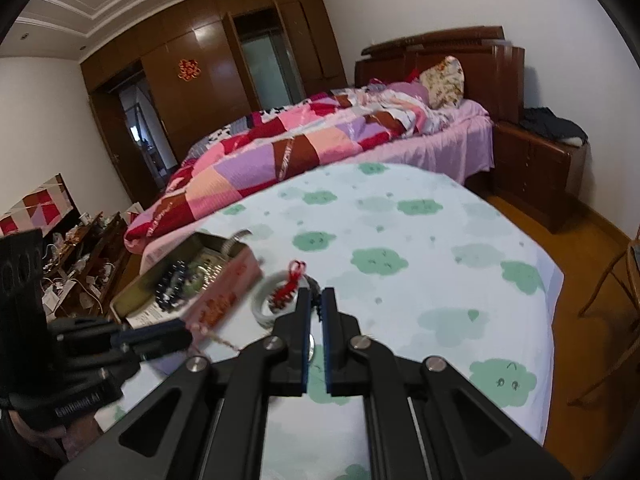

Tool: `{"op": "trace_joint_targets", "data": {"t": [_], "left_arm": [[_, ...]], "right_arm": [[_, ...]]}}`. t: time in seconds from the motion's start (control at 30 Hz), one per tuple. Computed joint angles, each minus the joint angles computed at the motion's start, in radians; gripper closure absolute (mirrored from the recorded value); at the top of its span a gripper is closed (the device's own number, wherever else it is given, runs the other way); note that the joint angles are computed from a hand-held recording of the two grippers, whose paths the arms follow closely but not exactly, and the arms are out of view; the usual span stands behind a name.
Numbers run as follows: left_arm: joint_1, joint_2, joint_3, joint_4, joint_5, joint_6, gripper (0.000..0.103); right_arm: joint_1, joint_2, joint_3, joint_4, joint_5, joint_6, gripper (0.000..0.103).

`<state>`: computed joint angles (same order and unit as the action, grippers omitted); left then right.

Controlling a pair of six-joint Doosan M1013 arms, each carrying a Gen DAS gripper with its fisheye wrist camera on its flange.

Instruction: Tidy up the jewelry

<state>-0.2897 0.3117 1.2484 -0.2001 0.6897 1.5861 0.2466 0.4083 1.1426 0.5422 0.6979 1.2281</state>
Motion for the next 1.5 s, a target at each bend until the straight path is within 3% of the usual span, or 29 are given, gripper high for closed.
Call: {"op": "trace_joint_targets", "data": {"t": [0.73, 1.17, 1.5], "left_arm": [[0.049, -0.051, -0.041, 0.169, -0.124, -0.138, 0.1], [0.084, -0.041, -0.05, 0.257, -0.112, -0.228, 0.1], [0.106, -0.037, -0.039, 0.292, -0.09, -0.286, 0.1]], "right_arm": [[0.029, 0.027, -0.143, 0.092, 0.024, -0.142, 0.096], [0.085, 0.083, -0.272, 0.107, 0.047, -0.208, 0.096], [0.124, 0.143, -0.363, 0.079, 0.121, -0.195, 0.096]]}}
